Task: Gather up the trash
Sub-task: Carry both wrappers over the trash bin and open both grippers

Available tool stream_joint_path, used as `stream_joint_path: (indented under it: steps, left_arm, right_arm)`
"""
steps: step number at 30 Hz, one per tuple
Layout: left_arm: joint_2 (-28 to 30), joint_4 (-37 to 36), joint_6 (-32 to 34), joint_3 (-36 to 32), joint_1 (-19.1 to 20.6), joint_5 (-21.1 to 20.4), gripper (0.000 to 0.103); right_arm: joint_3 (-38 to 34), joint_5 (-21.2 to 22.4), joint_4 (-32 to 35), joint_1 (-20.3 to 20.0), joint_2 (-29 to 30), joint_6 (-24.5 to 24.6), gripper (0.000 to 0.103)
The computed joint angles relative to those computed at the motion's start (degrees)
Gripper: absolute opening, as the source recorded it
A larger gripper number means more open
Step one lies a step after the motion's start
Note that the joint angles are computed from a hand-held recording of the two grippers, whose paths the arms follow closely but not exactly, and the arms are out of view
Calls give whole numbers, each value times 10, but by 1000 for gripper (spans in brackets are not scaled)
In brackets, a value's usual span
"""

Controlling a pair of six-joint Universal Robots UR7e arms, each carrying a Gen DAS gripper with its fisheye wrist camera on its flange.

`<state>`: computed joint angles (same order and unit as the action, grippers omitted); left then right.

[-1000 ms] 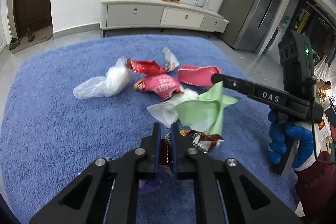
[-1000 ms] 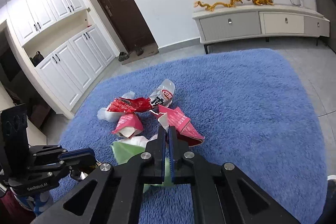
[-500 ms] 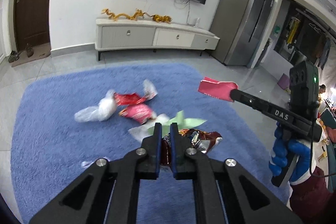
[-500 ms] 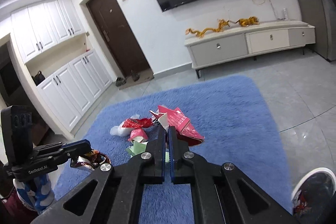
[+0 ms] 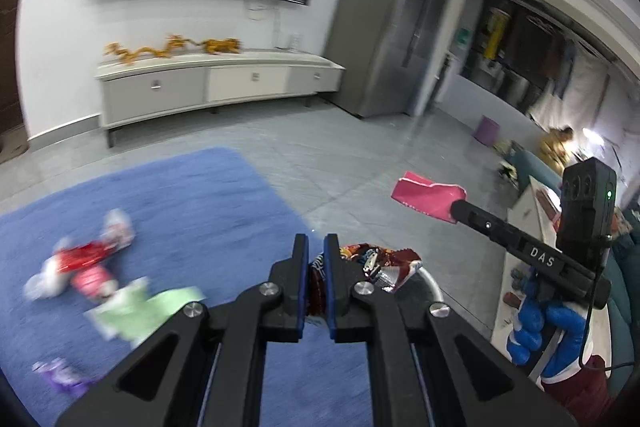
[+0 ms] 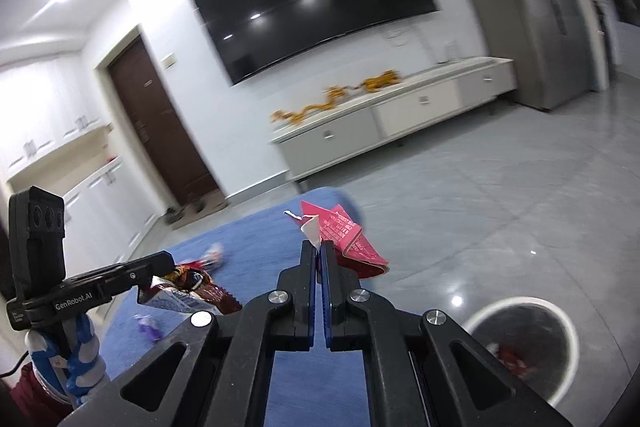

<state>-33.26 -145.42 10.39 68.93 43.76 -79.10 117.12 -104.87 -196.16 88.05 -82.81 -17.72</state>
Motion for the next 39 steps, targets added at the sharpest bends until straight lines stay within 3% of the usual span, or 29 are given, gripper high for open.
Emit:
stream_joint_path:
  steps: [10, 17, 26, 29, 30, 31, 32, 33, 35, 39]
  left_arm:
    - [147, 83, 19, -139, -59, -7, 7]
    - [252, 143, 13, -249, -86, 28, 7]
    - [348, 209, -12, -373, -93, 45, 9]
    - [370, 242, -22, -410, -90, 33, 9]
    - [376, 251, -24, -419, -90, 28, 9]
    - [377, 255, -25, -422, -89, 27, 11]
    - [377, 255, -25, -419, -88, 24, 20]
    - [373, 249, -26, -410, -89, 23, 39]
    - [357, 214, -25, -376, -90, 26, 61]
    - [340, 189, -33, -343, -89, 30, 61]
  right_arm:
    - [70, 3, -3, -128, -102, 59, 3]
    - [82, 28, 34, -215, -105, 101, 3]
    - [71, 22, 77, -266, -84, 122, 6]
    - [62, 9, 89, -268, -77, 130, 8]
    - [60, 8, 93, -271, -75, 133, 19]
    - [58, 6, 94, -272, -74, 136, 37]
    - [58, 5, 93, -271, -73, 139, 43]
    - [59, 5, 90, -272, -72, 142, 45]
    - [54, 1, 93, -269, -67, 145, 45]
    - [44, -2, 97, -268, -58, 146, 45]
